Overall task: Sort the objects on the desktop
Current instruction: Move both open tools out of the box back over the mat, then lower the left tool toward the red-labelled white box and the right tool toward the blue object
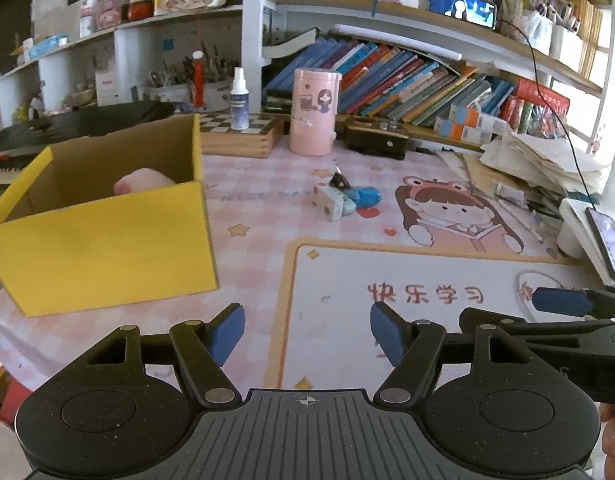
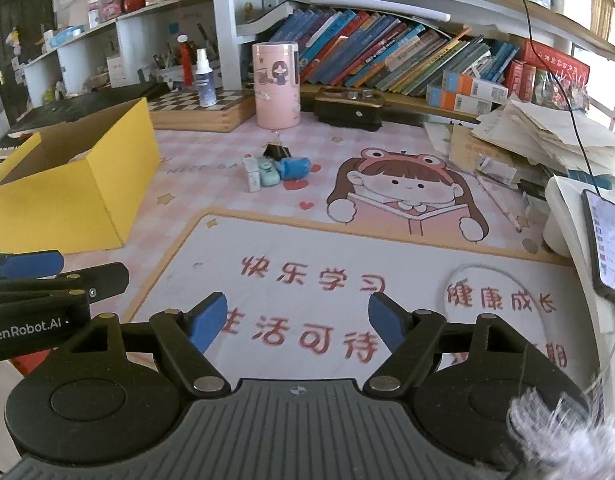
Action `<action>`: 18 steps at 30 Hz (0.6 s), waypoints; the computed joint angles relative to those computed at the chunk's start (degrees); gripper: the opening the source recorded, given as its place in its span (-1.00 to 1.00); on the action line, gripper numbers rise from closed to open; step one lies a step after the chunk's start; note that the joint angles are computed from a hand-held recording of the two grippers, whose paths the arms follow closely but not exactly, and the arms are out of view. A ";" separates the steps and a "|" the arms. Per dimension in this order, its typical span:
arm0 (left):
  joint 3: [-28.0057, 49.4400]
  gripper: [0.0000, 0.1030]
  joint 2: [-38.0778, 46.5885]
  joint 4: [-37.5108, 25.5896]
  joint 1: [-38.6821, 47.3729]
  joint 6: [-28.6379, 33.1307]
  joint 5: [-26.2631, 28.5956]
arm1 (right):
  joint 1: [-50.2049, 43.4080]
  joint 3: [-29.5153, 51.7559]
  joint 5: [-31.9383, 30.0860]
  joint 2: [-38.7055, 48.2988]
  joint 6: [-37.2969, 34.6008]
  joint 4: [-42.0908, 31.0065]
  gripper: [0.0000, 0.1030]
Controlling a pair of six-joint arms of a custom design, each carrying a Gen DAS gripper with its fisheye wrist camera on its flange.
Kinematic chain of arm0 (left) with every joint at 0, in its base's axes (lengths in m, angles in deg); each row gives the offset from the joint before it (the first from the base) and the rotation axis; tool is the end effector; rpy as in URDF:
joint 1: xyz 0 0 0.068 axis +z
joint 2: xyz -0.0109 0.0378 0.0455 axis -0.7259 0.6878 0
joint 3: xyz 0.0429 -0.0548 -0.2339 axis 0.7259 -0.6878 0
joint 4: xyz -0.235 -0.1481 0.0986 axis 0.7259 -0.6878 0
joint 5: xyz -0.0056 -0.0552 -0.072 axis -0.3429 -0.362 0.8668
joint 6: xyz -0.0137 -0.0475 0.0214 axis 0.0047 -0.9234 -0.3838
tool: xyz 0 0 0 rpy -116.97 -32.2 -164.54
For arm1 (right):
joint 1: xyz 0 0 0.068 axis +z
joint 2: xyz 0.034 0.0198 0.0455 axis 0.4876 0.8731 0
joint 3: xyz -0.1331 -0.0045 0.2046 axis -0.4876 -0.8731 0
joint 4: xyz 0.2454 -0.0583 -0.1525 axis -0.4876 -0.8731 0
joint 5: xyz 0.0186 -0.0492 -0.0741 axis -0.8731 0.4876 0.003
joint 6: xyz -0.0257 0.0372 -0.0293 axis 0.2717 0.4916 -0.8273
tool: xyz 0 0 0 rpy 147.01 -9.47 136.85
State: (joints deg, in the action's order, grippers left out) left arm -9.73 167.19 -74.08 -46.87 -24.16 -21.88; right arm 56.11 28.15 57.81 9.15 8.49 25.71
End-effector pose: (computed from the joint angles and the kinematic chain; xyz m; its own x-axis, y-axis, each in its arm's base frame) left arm 0.3334 -0.0129 0.1890 -0.6037 0.1758 -0.7776 0.3509 0.9344 -0.0612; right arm 0.2685 0.1202 0.1925 -0.6449 0.1102 -0.7563 0.1222 0.9917 0.0403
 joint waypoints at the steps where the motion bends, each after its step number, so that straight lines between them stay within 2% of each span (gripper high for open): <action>1: 0.57 0.38 0.78 0.27 -0.65 -0.43 -0.47 | -0.89 0.23 -0.67 0.37 -0.71 0.35 0.49; 18: 12.99 0.38 14.14 1.39 -9.36 -8.80 -10.47 | -15.46 7.55 -15.00 11.19 -12.84 6.03 0.49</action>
State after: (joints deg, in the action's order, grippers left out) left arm 3.26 181.33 -72.68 -56.24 -32.96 -32.34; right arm 40.65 35.70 42.81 20.34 -4.35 31.74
